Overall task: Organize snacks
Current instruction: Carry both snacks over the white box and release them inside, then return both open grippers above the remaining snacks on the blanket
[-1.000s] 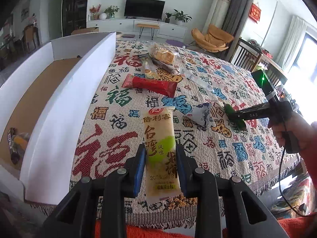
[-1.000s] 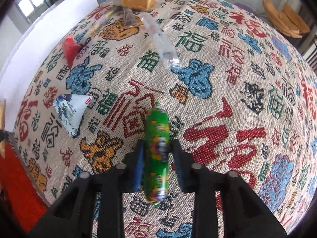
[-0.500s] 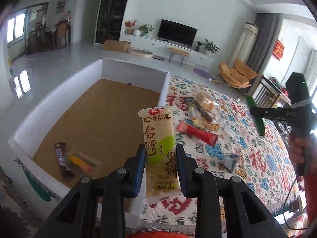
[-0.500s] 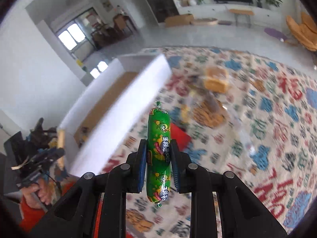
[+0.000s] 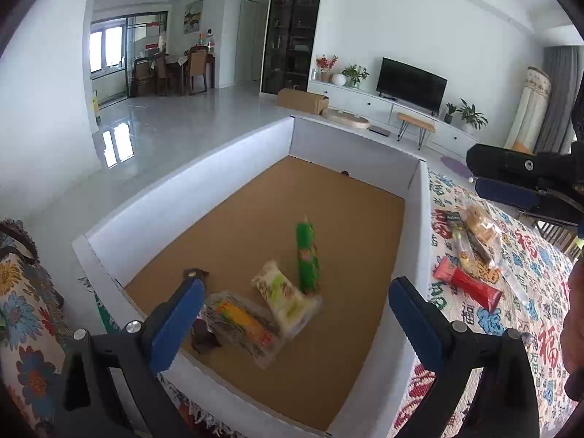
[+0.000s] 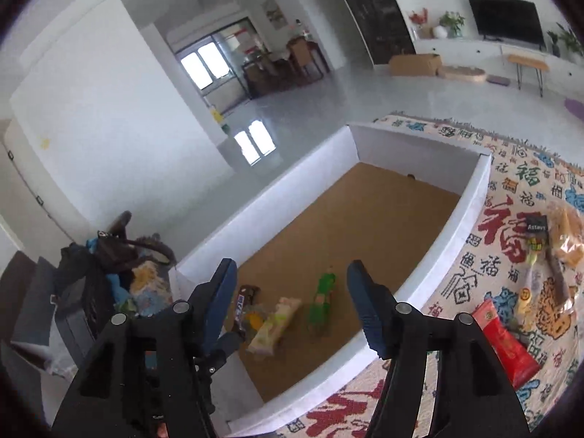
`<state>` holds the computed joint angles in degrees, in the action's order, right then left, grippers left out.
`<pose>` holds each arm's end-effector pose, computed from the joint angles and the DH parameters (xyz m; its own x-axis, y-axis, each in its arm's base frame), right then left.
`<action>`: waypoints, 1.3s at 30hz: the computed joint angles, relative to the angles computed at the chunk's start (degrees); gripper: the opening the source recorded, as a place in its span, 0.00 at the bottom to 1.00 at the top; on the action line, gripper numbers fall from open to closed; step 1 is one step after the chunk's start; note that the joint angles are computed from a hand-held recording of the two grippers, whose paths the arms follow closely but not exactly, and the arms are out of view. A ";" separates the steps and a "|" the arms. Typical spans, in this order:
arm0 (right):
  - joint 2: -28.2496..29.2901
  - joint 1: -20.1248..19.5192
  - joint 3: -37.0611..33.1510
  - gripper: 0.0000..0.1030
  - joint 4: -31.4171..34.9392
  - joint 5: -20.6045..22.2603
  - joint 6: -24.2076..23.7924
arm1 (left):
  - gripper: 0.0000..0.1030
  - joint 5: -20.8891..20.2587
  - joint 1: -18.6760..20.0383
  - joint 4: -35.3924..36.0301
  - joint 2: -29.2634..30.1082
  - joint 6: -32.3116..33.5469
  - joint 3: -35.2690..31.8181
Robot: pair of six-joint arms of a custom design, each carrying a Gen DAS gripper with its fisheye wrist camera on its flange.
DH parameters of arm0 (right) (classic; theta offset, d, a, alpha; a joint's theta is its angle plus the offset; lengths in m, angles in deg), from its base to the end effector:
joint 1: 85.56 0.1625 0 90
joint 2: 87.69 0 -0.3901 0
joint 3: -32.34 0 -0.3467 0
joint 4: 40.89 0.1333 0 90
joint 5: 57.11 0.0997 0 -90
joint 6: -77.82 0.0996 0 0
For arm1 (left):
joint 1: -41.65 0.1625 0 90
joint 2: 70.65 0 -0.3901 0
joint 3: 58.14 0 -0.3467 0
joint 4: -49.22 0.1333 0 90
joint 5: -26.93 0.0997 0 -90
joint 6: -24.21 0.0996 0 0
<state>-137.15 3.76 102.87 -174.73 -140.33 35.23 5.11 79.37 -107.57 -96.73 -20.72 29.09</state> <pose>0.1367 -0.7090 0.2817 -0.7388 -0.6489 0.1818 -0.6643 0.6558 -0.3586 -0.3527 -0.5582 0.0033 -0.7680 -0.2614 -0.5847 0.3457 0.5993 -0.7220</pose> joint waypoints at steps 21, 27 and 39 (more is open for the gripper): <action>-12.27 -27.66 10.01 0.70 -27.52 -12.73 -8.13 | 0.98 -21.73 -3.29 12.23 29.92 19.65 -41.04; -11.53 -27.59 11.67 0.77 -31.32 -14.81 -9.46 | 0.98 -18.67 -1.78 18.36 31.96 16.29 -43.70; -11.14 -27.28 11.95 0.82 -32.13 -15.77 -10.59 | 0.98 -20.25 -0.06 26.74 33.01 10.11 -46.97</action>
<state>-148.29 -23.52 114.82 -206.86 -156.10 24.64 -15.15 79.31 -80.83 -63.73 -10.60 -17.88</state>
